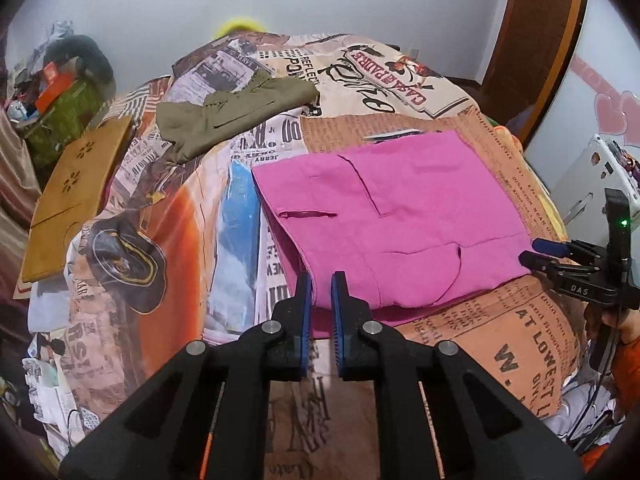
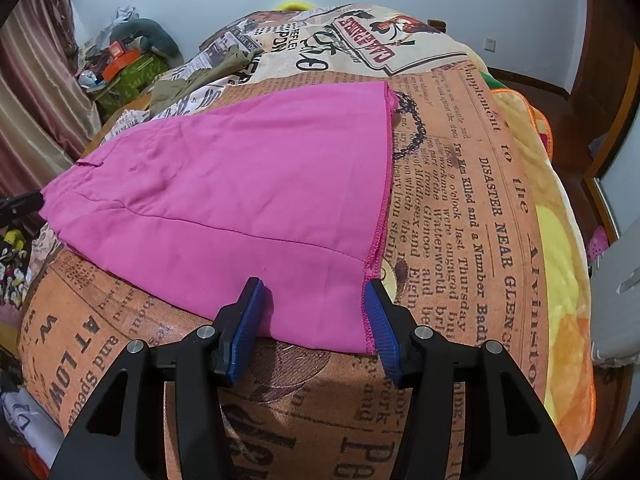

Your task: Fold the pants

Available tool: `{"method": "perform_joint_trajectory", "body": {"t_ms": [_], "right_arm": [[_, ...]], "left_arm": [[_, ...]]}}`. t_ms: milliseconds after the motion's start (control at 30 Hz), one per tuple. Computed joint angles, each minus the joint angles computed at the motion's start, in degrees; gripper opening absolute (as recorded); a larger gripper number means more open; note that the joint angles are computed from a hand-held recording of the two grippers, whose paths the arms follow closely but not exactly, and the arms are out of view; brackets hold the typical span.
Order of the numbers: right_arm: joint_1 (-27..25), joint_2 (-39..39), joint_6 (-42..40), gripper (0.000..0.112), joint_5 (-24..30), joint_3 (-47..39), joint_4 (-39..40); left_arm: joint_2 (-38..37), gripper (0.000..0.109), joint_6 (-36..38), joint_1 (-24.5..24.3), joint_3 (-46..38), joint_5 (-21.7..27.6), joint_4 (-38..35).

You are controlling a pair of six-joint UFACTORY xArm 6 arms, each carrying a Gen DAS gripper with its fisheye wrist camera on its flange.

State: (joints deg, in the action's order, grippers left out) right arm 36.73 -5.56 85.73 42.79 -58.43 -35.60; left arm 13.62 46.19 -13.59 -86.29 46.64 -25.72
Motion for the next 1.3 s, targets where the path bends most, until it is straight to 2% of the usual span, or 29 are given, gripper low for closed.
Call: {"method": "perform_joint_trajectory", "body": {"t_ms": [233,433,533,700,867,1000,1033,1100,1200,1300], "right_arm": [[0.1,0.1,-0.1,0.048,0.3,-0.1,0.0],[0.1,0.4,-1.1,0.048,0.9,-0.7,0.4],[0.3,0.9,-2.5,0.048,2.2,-1.7,1.0],[-0.1,0.9,-5.8,0.048,4.6,-3.7,1.2],[-1.8,0.3,-7.8,0.048,4.5,-5.4,-1.0],[-3.7,0.3,-8.2,0.048,2.9,-6.6,-2.7],[-4.3,0.6,-8.7,0.048,2.8,-7.2,-3.1],[-5.6,1.4,-9.6,0.048,2.6,-8.4,-3.9],[-7.3,2.4,-10.9,0.048,1.9,-9.8,-4.2],[-9.5,3.7,-12.2,0.048,0.2,-10.6,-4.6]], "left_arm": [[1.5,0.010,-4.5,-0.2,1.8,-0.4,6.9],[1.9,0.010,-3.4,0.9,1.7,1.2,3.3],[1.9,0.015,-2.5,1.4,1.0,1.6,3.0],[3.5,0.025,-3.3,1.3,-2.2,-0.5,3.8],[8.4,0.039,-5.7,1.3,-10.4,0.4,4.5],[13.3,0.041,-7.5,0.7,-18.4,1.6,5.7],[14.7,0.042,-7.9,0.6,-20.8,2.1,5.9],[17.8,0.052,-9.3,0.2,-25.7,3.2,6.4],[22.9,0.059,-11.3,-0.2,-32.9,4.5,6.9],[29.1,0.061,-14.0,-0.9,-41.8,7.0,8.7]]}}
